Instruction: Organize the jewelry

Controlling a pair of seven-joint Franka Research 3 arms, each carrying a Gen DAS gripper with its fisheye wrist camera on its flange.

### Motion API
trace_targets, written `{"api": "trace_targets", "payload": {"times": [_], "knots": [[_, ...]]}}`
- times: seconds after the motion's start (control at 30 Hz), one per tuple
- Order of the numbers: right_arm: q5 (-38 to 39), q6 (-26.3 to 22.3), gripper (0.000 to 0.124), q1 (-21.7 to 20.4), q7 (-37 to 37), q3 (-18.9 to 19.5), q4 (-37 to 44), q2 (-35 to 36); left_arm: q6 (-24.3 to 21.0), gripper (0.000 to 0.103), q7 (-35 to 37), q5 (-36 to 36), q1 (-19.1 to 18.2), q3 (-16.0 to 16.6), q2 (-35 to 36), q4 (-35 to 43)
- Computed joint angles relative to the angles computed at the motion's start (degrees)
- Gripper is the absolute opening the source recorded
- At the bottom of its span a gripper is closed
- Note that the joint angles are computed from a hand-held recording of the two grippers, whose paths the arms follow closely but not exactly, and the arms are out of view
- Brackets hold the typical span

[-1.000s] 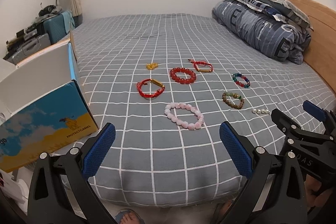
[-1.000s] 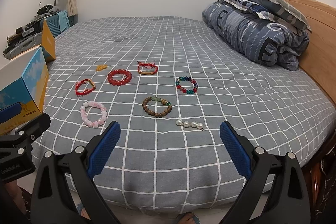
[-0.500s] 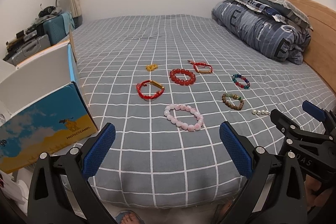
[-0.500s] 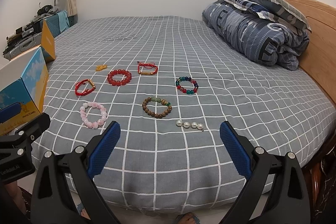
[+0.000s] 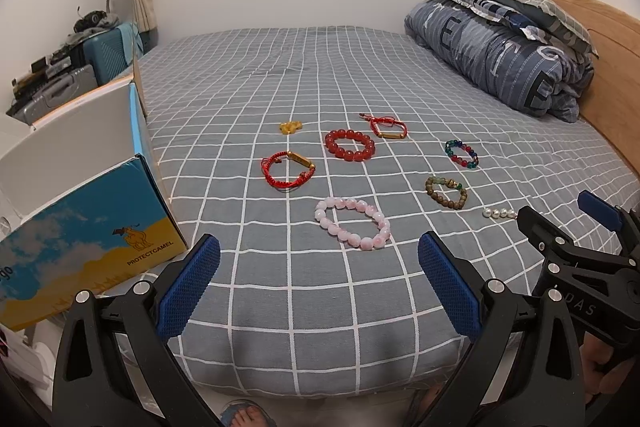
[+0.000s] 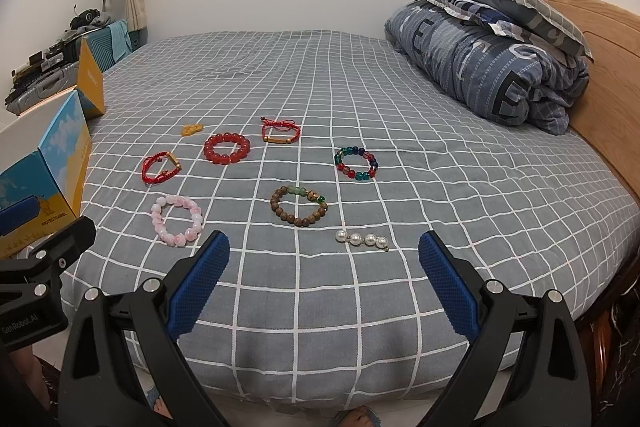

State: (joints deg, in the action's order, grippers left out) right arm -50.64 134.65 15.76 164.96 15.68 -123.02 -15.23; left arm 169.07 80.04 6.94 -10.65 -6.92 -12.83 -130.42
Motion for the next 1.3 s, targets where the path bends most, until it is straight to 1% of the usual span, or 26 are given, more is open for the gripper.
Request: {"api": "trace_targets", "payload": {"times": [0.17,0.33,0.87,1.13,1.23,1.3], "knots": [[0.3,0.8,0.092,-0.2,0.2,-0.3,-0.1,0.0,-0.1,0.097,0.0,0.1,0.1,-0.1,0.1,0.0],[0.2,1.2,0.092,-0.4,0.6,-0.1,-0.5,-0.4,0.0,0.097,-1.7,1.3,1.1,-0.8,0.3,0.3],[0.5,1.6,0.092,-0.7,0.7,0.0,-0.6,-0.4,-0.4,0.097,-1.4,0.9,0.7,-0.3,0.5,0.5],[0.4,1.8,0.092,-0.9,0.9,0.0,-0.5,-0.7,-1.2,0.098,-0.3,-1.2,0.0,0.2,0.7,1.1],[0.5,1.9,0.092,-1.0,0.3,0.0,0.1,-0.9,-1.9,0.097,2.7,-5.6,-1.8,1.9,0.6,1.9],[0.6,2.0,0.092,-1.3,-0.2,-0.2,1.0,-0.7,-2.8,0.097,2.2,-4.4,-0.6,1.0,1.0,3.4]]}}
